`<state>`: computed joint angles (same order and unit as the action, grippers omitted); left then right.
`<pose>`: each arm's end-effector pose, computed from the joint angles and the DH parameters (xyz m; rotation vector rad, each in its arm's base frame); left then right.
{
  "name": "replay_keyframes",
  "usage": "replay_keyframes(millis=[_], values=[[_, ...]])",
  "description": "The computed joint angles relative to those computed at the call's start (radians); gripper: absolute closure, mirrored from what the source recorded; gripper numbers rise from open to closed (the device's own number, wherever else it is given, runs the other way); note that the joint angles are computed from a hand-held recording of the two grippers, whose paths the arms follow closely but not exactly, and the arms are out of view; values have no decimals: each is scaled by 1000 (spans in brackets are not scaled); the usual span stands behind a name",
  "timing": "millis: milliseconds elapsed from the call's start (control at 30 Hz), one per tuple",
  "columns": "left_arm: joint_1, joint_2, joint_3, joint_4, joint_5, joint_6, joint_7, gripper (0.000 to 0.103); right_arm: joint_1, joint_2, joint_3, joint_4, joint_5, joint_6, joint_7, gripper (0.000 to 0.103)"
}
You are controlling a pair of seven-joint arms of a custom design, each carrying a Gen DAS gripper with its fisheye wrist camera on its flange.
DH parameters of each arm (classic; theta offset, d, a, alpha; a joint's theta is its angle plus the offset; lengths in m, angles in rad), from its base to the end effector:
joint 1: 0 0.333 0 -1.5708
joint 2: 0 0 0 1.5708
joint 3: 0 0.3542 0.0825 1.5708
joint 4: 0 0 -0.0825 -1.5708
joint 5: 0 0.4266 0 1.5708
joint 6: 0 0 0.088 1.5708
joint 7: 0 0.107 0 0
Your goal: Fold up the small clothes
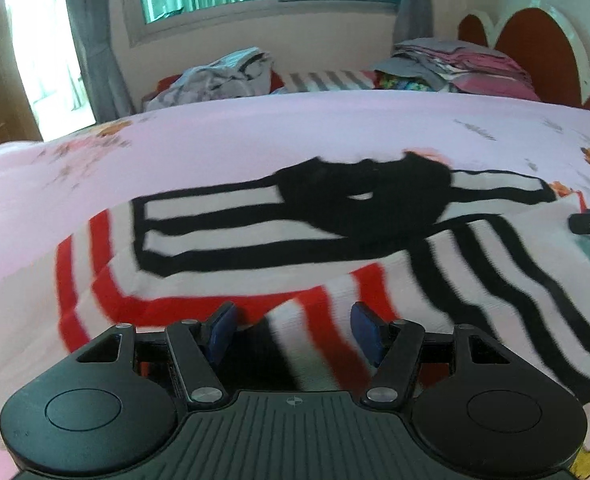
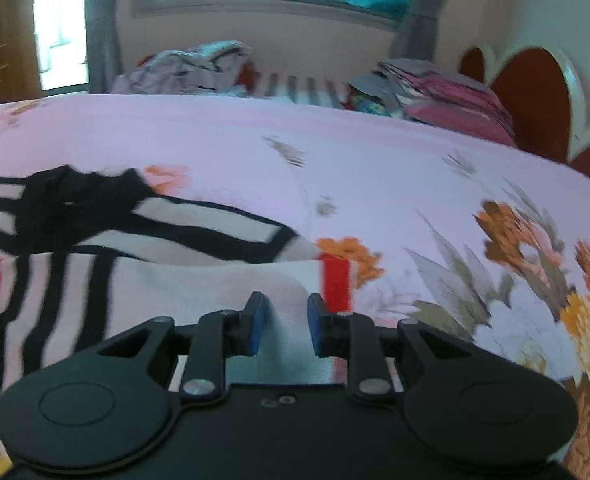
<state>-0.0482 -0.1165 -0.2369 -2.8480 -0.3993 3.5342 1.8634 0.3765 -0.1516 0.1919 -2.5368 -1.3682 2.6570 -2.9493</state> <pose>0.4125 -0.0704 0.3211 -1.6094 1.8799 -0.7040 0.3886 0.2800 0.3450 -1.7857 1.7980 -0.8673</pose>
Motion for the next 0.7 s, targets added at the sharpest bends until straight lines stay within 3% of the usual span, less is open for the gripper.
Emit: replay_keyframes(millis=[33,100,167,233,300,433,567,700], values=[[2,-7,13,-2,25,-13,-15,40,1,-6,-3,-3,16,7,-8,83],[37,-36,-50,-1,-70,-43,60,40,7,-32,5,-14,45,1,-20,85],[50,-78,-87,-20,-87,-60,86,40,13,-76,19,-39,59,14,-10,85],[105,-127,-178,-33,-138,-110,125,40,28,-114,37,-69,125,22,-37,85],[106,-176,-199,-57,-122,-152,100,40,38,-144,62,-97,179,22,-54,85],[25,-240,-141,-105,-63,-196,44,40,65,-187,120,-140,306,-8,-78,84],[2,-261,-126,-137,-10,-189,4,40,82,-214,161,-157,395,-45,-92,84],[-44,-260,-50,-148,58,-181,-31,40,84,-192,173,-144,448,-78,-143,84]])
